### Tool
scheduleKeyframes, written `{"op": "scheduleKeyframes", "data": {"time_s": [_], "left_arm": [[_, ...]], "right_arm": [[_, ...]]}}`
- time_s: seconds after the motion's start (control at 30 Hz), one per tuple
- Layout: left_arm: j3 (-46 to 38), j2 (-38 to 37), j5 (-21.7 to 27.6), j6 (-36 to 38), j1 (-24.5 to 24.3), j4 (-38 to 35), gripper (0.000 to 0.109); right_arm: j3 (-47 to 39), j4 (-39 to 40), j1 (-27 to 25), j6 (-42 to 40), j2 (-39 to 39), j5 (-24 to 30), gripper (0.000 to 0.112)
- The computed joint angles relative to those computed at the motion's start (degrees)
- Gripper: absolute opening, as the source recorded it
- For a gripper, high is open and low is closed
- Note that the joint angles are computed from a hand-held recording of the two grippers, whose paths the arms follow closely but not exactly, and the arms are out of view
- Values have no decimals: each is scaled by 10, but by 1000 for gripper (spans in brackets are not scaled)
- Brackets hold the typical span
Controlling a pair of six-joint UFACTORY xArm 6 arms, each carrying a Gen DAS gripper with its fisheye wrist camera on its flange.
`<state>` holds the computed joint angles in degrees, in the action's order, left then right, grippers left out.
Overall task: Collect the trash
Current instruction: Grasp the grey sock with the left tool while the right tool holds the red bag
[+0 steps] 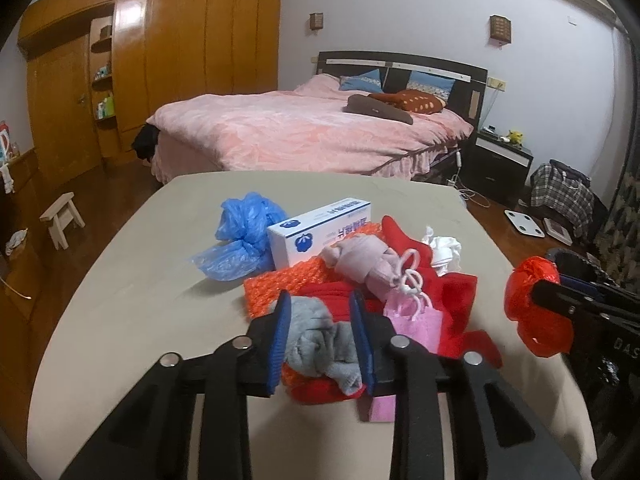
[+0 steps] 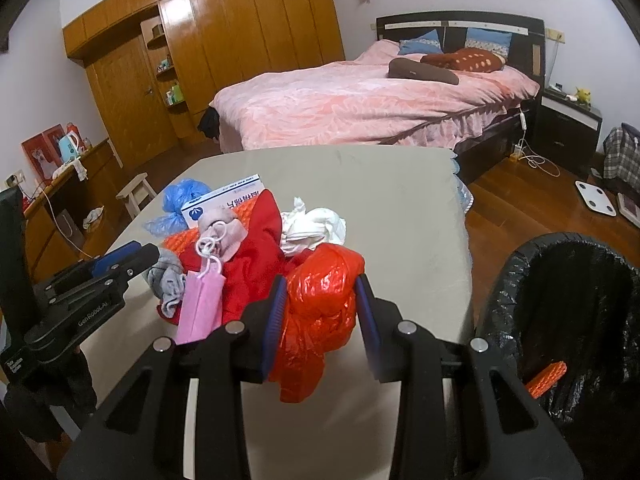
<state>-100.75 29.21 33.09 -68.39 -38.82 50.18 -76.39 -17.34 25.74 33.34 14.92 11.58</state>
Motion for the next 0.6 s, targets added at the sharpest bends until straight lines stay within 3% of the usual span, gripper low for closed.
{"op": "scheduleKeyframes", "data": {"time_s": [0.17, 0.33, 0.6], "left_arm": [[3, -1, 2, 0, -1, -6, 31], [8, 1, 13, -5, -3, -3, 50], [9, 16, 11, 16, 6, -44, 57]], "right_arm": [[-6, 6, 1, -9, 4, 4, 34], [-10, 17, 3, -20, 10, 8, 34], [-9, 19, 4, -23, 13, 8, 34]]}}
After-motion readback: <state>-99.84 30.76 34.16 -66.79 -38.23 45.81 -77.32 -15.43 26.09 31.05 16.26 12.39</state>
